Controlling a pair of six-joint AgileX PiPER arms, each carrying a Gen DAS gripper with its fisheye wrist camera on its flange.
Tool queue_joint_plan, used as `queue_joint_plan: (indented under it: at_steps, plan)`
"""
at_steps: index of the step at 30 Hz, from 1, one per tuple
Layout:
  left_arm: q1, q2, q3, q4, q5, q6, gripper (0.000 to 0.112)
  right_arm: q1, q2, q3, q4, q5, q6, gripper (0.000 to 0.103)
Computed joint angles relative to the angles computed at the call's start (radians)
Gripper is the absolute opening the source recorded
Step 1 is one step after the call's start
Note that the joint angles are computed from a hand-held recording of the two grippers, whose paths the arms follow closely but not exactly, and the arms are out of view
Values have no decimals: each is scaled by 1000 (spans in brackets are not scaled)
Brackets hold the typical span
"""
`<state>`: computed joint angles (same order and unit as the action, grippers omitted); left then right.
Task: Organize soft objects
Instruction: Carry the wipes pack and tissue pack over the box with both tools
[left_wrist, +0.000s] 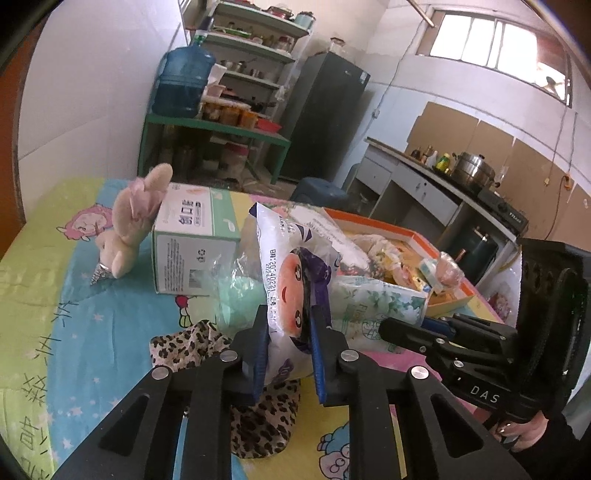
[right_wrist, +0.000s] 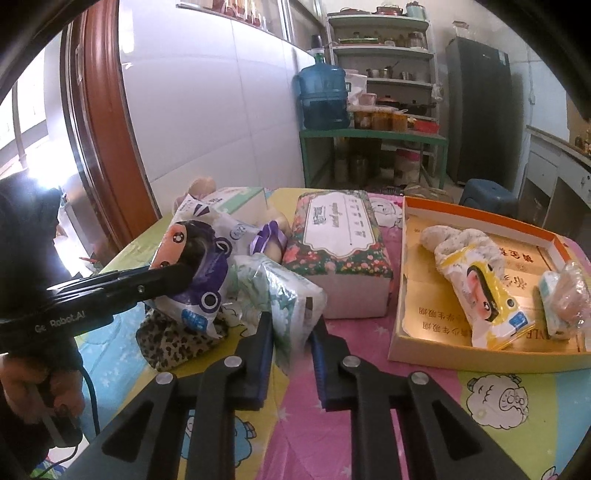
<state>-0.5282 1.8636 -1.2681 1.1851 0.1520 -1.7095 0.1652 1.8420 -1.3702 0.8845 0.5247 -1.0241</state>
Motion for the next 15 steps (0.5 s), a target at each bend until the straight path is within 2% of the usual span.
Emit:
queue_joint_plan:
  at_steps: [3,7,12,15]
  plan:
    - [-7,-28,24,127,12,-129,20,3,-28,34,21,-22,-20,20]
    - [-35,-61,37,203,69,-193,20,13,-72,73,55,-60,-45,20]
    - [-96,-77,0,149,220,-114,20,39,-128,123,90,-159,-71,20]
    - [-116,-84,-23,123,279,-85,20,53,-160,144,110,-226,-81,20]
